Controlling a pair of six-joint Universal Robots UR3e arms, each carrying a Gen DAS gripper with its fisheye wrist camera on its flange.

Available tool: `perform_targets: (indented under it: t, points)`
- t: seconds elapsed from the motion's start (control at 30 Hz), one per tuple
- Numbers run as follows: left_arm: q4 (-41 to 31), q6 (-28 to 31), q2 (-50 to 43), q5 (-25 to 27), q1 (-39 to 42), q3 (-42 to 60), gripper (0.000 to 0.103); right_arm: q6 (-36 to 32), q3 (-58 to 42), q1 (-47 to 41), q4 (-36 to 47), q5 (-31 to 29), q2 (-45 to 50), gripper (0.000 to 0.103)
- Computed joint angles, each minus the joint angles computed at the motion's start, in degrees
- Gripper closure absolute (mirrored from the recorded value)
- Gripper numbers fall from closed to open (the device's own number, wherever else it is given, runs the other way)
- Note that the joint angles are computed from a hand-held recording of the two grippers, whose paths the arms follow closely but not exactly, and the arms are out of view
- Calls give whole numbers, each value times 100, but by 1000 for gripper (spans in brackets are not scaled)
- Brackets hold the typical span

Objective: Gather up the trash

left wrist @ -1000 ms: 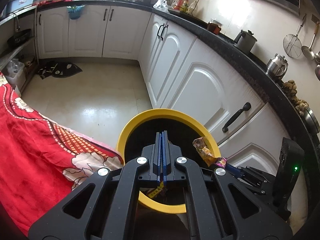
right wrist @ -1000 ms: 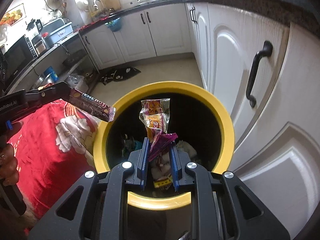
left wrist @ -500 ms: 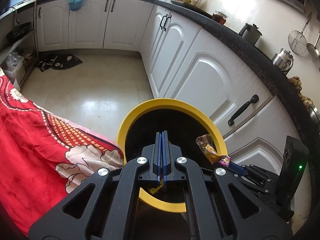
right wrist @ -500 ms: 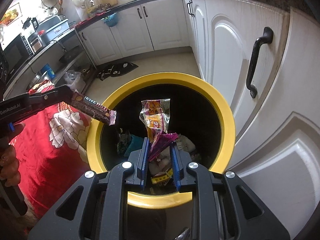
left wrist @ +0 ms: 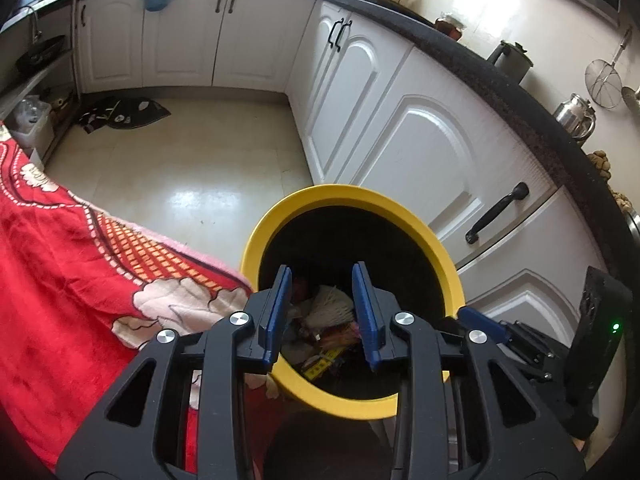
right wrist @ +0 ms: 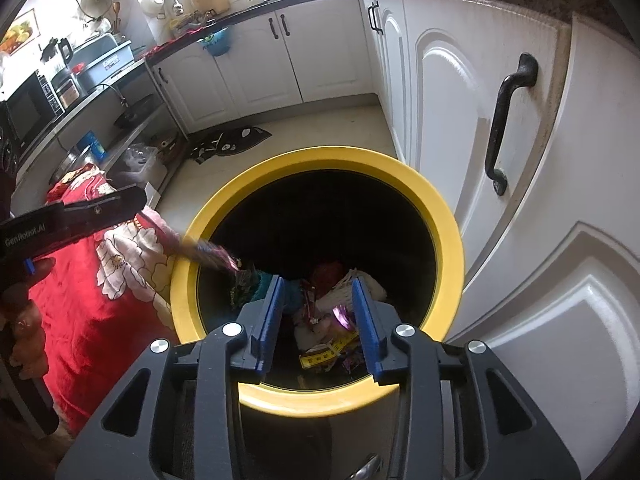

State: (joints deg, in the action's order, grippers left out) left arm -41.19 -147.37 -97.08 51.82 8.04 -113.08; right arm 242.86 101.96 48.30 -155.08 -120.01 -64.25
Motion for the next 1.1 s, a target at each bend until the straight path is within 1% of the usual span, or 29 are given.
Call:
perform_targets:
  t: [0.13,0.2,0.27,0.33,0.4,0.5,0.53,0.57,0.6,0.67,0.7,0.73,0.8,0.9,0.93,1.0,1.1]
  points:
    - [-45,51,98,82,46,-37,68,35,-52,38,124,-76,-37,66]
    - [-104,100,182,86,93,-59,64,58,-101,82,221,-145,-67,63]
    - [-168,152,289,95,150,-93,57,73,-150,111,308,-198,-88,60]
    - [-210,217,440,100,218,-157,54,104,-172,161,400,-275,-149,59]
    - [-261,299,599,107,311,-220,49,149,-288,227,582,-378,-176,51]
    - [-338,388,870,85,464,-327,39,270,-432,372,858,-592,-230,47]
    - [-371,427,963,60,527,-366,33,311,-505,426,977,-658,-242,46]
    - [-394,462,1089,32,596,-427,27,356,-571,479,1088,-727,-254,41]
    - [-427,513,1214,-4,671,-480,24,423,-650,553,1220,-830,-268,36]
    - [-450,593,1496,-81,828,-617,14,576,-852,711,1532,-1045,-262,31]
    - [-484,648,1638,-134,915,-687,12,660,-977,792,1727,-1149,-251,29]
    - [-533,704,1810,-191,1015,-761,11,718,-1091,873,1885,-1240,-244,28]
    - [-723,850,2112,-309,1217,-864,11,847,-1269,996,2158,-1407,-220,21]
    - [-969,1004,2492,-445,1459,-992,11,991,-1619,1199,2526,-1661,-118,19]
    - [-1100,1098,2668,-522,1594,-1060,11,1044,-1801,1268,2704,-1740,-49,17]
    - [-1441,1316,3038,-695,1895,-1179,11,1183,-2113,1399,3040,-1927,86,11]
    - [-1982,1662,3475,-906,2298,-1265,11,1352,-2624,1619,3525,-2201,310,8]
